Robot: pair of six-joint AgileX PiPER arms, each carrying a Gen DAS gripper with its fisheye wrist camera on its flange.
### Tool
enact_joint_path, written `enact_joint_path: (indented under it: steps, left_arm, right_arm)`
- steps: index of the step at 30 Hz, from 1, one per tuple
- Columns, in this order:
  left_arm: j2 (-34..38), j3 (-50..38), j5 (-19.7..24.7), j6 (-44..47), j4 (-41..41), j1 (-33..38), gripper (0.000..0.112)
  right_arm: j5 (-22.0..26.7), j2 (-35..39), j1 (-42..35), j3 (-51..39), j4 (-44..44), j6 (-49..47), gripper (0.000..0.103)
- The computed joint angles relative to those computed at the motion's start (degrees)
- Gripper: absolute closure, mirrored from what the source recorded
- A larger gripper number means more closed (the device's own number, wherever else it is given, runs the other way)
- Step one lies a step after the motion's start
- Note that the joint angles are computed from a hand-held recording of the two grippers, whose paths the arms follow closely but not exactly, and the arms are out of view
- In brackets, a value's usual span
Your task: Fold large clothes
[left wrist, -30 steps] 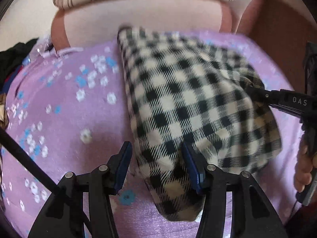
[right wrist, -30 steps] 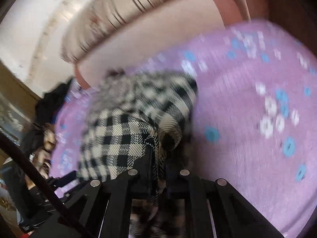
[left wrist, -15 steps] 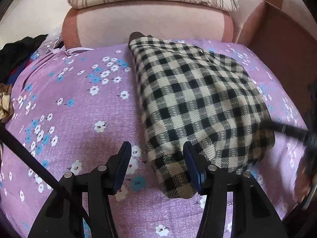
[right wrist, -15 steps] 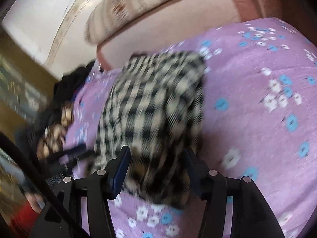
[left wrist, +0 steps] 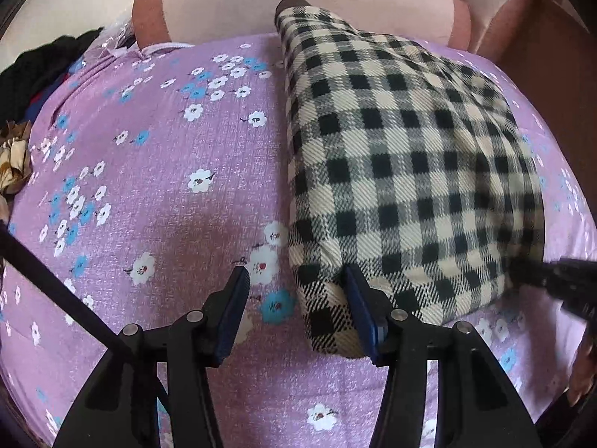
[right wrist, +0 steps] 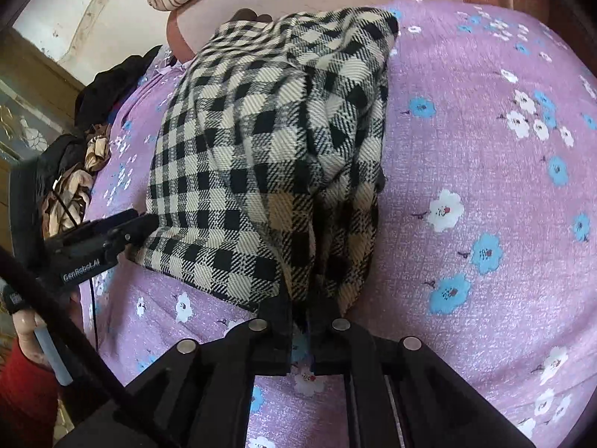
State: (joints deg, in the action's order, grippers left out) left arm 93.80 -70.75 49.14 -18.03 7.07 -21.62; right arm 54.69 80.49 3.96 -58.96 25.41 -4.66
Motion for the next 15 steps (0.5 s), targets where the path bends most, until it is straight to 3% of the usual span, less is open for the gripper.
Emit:
enact_joint_path:
  steps: [4,5,8,11,15]
  left_arm:
    - [-1.88,1.74,0.24,0.32,2.59,-0.70,0.060]
    - [-2.23,2.04,0.22,0.17,3.11,-0.83,0.060]
    - [-2.50,2.98,-0.48,-0.87,4.68,-1.53,0.060]
    - [-2.52,3.23,-0.76,-1.79,4.91,-1.50,0.060]
    - [-2.18,2.85,-0.24,-2.73,6.76,-2.36,0.060]
  right_arm:
    - [5.82,-0.36,-6.11,-2.81,3.95,-4.51,0.087]
    - [5.84,-1.47,-8.35,-2.99,4.66,-5.22,0.075]
    - [-0.56,-6.11,-13.08,-2.77,6.85,-4.95,0.071]
    - [-5.33,-6.01,-15.64,-2.33,16.65,-10.13,0.071]
    - [-10.97,-0.24,-9.50,-3.48,27.06,-16.95,0.071]
